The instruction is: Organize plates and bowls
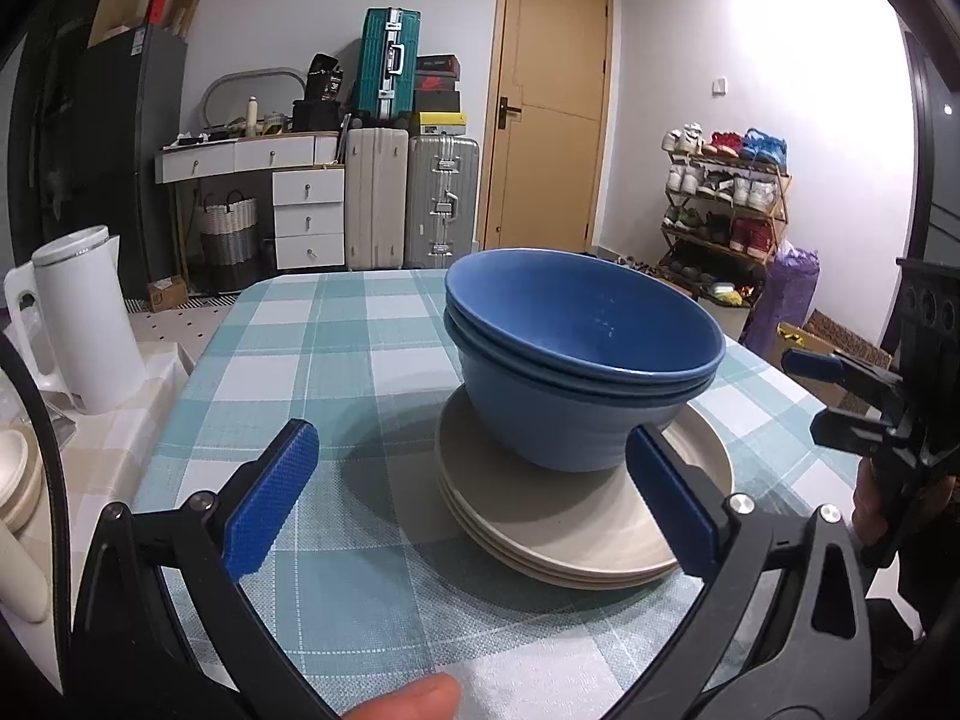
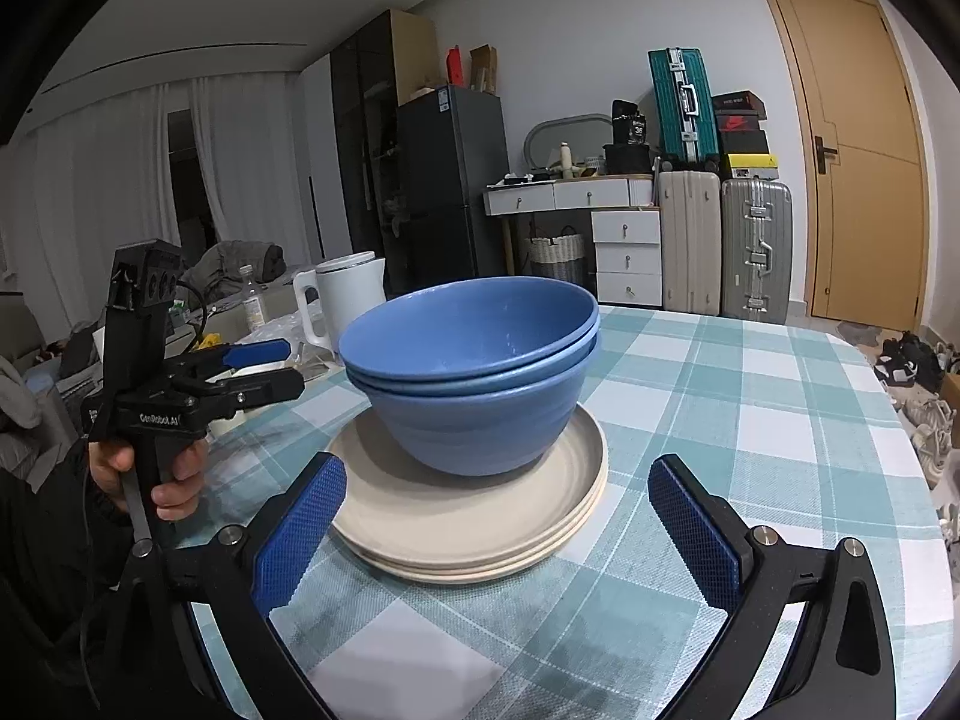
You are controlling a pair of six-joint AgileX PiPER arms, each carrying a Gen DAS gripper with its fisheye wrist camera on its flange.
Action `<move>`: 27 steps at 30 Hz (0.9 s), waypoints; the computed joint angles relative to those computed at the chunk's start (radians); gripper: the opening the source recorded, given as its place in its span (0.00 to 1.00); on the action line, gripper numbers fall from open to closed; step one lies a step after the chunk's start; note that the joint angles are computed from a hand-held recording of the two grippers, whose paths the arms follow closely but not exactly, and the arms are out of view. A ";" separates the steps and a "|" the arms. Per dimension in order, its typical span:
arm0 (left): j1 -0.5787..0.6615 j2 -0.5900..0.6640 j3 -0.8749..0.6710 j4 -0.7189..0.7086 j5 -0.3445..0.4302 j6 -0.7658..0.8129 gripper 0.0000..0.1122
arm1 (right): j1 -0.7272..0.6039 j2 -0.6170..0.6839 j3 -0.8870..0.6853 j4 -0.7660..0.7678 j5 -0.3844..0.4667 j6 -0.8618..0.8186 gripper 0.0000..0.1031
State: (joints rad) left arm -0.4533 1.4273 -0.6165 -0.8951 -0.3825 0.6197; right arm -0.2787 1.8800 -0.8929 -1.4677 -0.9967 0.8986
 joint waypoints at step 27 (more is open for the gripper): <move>0.042 0.057 0.038 0.249 -0.081 -0.262 0.91 | -0.011 -0.008 0.052 0.058 -0.048 -0.128 1.00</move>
